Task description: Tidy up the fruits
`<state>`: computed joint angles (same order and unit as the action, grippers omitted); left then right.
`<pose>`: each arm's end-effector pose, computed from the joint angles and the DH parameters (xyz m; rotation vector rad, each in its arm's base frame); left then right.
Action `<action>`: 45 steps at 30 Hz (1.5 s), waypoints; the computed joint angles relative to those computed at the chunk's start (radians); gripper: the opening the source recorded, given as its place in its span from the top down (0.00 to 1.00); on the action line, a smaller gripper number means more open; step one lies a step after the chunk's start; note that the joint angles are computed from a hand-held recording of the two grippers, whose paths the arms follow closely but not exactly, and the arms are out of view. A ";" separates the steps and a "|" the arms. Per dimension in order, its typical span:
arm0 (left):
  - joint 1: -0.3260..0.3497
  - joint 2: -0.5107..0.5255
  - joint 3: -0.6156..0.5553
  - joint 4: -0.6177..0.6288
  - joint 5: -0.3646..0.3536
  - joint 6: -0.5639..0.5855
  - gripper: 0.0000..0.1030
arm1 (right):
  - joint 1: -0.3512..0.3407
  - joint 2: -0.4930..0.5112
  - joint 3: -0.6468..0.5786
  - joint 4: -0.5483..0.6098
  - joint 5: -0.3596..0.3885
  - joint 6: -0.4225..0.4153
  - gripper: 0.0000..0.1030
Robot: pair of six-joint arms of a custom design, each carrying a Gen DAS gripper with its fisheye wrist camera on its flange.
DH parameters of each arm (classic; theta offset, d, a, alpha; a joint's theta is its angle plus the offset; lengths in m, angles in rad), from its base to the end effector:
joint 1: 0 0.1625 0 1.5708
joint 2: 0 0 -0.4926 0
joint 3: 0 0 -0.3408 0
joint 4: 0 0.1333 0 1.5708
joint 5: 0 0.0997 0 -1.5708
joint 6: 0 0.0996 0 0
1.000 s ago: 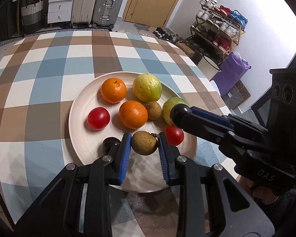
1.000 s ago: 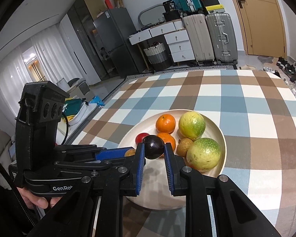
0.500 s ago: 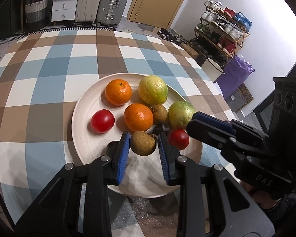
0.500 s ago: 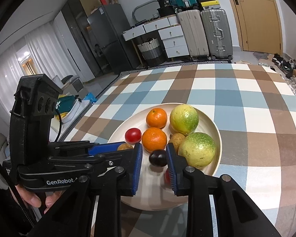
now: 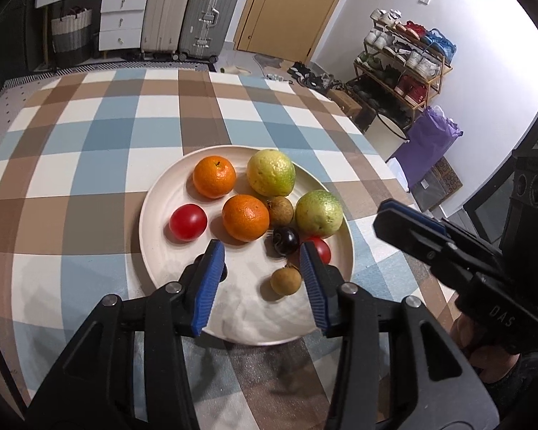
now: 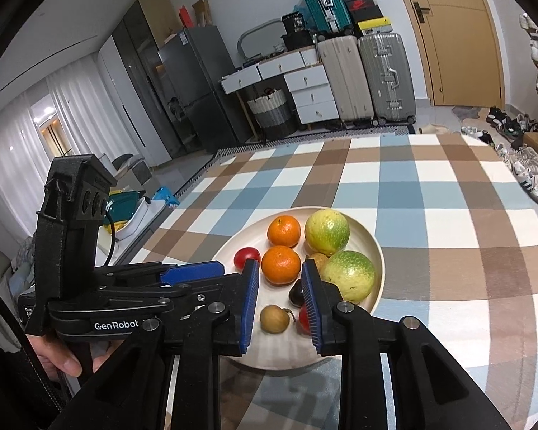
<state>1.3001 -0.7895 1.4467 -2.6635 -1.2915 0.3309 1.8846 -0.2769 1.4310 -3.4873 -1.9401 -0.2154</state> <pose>-0.0450 -0.7633 0.2593 0.7437 2.6903 -0.6052 0.3235 -0.6814 -0.0128 0.4955 -2.5783 1.0721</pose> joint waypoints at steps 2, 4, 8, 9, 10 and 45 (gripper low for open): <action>-0.007 -0.015 0.031 -0.041 0.012 0.007 0.61 | 0.004 -0.004 0.015 -0.032 -0.002 -0.001 0.76; -0.012 -0.029 0.058 -0.079 0.026 0.013 0.61 | 0.010 -0.007 0.032 -0.069 -0.005 -0.007 0.76; -0.030 -0.060 0.148 -0.263 0.093 0.033 0.61 | 0.020 -0.007 0.062 -0.138 -0.011 -0.022 0.73; -0.032 -0.073 0.169 -0.300 0.093 0.041 0.61 | 0.023 -0.005 0.067 -0.159 -0.014 -0.026 0.71; -0.032 -0.079 0.173 -0.308 0.092 0.043 0.61 | 0.027 -0.004 0.075 -0.179 -0.019 -0.031 0.64; -0.082 -0.138 0.558 -1.168 0.200 0.330 0.01 | 0.102 0.123 0.136 -0.772 -0.093 -0.340 0.01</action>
